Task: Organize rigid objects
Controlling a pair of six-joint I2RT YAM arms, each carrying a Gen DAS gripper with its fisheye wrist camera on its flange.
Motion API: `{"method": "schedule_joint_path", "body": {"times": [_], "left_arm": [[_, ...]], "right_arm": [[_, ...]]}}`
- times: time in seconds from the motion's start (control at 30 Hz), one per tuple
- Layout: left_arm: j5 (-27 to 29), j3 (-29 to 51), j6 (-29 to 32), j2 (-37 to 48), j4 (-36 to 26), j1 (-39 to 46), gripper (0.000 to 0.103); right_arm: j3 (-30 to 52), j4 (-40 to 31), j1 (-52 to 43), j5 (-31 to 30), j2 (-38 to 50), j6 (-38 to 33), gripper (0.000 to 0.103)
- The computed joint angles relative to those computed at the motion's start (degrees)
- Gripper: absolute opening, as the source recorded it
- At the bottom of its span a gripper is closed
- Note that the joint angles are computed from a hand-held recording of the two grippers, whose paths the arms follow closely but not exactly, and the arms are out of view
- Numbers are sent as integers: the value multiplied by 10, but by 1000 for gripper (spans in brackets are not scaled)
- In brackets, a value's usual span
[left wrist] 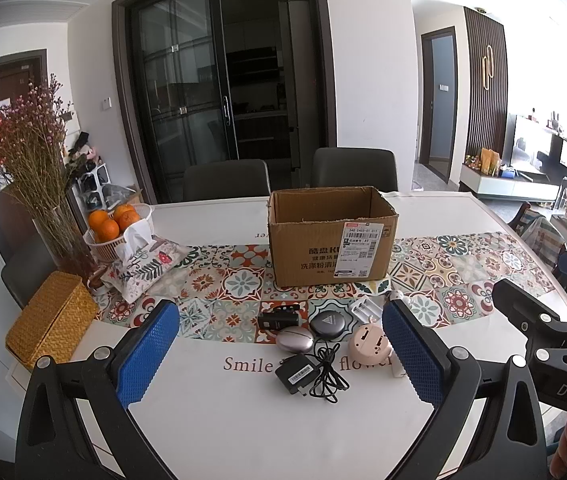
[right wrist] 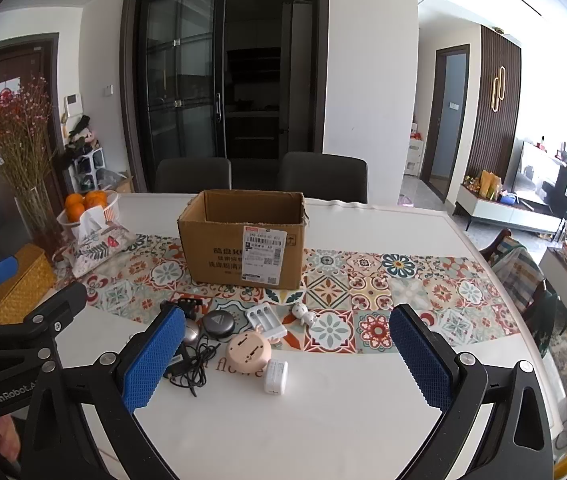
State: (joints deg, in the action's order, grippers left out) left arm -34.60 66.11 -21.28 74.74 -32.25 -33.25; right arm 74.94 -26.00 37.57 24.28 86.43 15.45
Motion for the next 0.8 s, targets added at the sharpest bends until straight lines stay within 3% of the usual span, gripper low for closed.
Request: {"method": "schedule_joint_path", "body": {"times": [0.3, 0.53, 0.8], "left_arm": [[31, 6, -1, 25, -1, 18, 103], [92, 11, 8, 67, -2, 48, 103], [115, 9, 11, 124, 16, 73, 103]], "right_arm": [[-1, -3, -5, -14, 12, 5, 102], [23, -35, -24, -46, 58, 21, 102], [45, -50, -41, -74, 121, 32, 102]]}}
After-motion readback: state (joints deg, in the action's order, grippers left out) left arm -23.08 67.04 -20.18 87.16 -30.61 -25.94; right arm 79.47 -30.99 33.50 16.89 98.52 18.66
